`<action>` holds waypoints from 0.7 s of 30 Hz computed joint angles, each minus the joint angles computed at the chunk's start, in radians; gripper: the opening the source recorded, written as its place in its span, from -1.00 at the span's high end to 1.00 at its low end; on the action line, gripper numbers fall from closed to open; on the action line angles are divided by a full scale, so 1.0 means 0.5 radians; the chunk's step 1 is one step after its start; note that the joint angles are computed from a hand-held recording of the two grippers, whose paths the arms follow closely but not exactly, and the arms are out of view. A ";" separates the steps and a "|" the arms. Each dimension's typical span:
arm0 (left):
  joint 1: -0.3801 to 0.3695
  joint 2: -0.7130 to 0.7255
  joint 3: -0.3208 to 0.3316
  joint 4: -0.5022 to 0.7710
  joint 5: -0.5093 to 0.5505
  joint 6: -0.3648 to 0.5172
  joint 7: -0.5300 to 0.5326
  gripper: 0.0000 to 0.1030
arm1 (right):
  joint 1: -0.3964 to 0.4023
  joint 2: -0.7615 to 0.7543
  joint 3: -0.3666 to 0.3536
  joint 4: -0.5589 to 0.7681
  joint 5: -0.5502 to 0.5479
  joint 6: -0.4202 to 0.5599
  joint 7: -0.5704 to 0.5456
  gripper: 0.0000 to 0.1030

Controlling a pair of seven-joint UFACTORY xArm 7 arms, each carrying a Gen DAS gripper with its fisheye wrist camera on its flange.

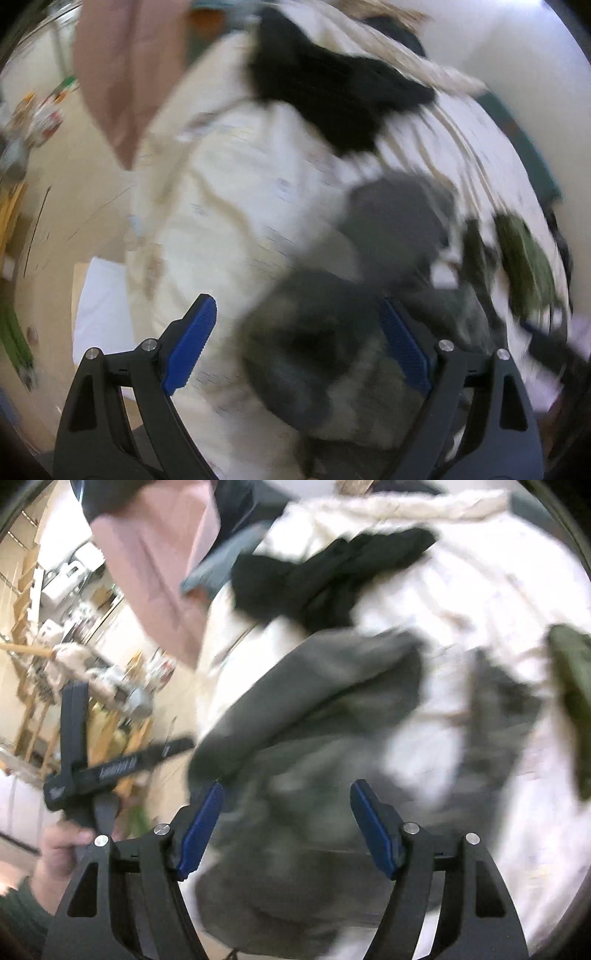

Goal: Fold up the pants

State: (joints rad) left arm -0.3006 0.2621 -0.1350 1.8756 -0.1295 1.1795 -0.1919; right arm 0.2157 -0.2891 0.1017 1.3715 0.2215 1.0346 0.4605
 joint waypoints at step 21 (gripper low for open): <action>-0.847 0.727 0.097 0.741 0.748 0.455 0.073 0.03 | -0.347 -0.784 -0.204 -0.640 -0.200 -0.005 0.120 -0.44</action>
